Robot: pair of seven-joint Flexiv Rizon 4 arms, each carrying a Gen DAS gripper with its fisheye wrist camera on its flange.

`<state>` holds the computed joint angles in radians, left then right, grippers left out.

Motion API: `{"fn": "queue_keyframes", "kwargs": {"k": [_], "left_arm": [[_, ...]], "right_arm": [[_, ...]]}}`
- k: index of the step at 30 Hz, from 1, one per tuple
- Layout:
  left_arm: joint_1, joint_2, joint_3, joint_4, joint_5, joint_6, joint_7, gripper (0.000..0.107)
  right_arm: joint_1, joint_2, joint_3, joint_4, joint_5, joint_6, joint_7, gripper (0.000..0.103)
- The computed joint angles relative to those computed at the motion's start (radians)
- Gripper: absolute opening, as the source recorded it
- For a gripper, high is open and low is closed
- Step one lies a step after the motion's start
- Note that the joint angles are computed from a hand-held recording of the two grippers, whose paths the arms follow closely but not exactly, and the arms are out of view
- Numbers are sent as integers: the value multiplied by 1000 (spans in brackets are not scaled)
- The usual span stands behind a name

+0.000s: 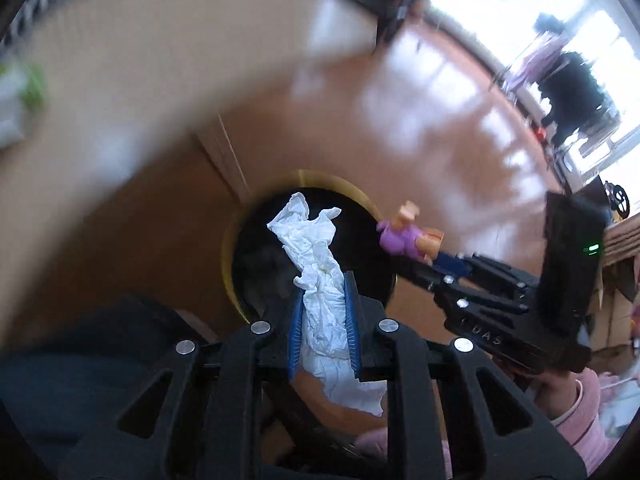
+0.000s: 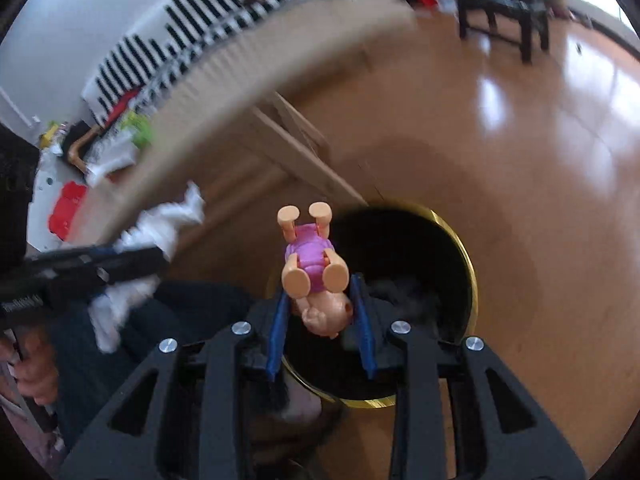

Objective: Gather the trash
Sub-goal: 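Carry the tissue and doll over the bin and open both grippers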

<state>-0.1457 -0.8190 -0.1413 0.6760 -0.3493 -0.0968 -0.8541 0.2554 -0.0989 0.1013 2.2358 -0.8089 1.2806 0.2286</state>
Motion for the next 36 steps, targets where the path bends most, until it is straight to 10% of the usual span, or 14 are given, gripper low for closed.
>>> {"fn": "queue_keyframes", "kwargs": {"k": [7, 15, 28, 30, 32, 36], "left_arm": [[-70, 26, 37, 190, 119, 129, 63, 18], [-67, -76, 39, 48, 125, 53, 7, 18], [-54, -13, 22, 153, 100, 119, 39, 19], [-58, 0, 22, 173, 100, 131, 46, 36], [-51, 47, 15, 267, 75, 232, 47, 97], [-18, 130, -14, 386, 12, 356, 120, 97]], "right_arm": [[-9, -47, -21, 63, -6, 85, 73, 31], [20, -101, -22, -20, 145, 25, -75, 31], [43, -89, -56, -10, 124, 20, -69, 31], [47, -70, -82, 2, 45, 30, -6, 37], [46, -32, -91, 6, -47, -33, 68, 92], [3, 71, -69, 20, -276, -162, 259, 95]]}}
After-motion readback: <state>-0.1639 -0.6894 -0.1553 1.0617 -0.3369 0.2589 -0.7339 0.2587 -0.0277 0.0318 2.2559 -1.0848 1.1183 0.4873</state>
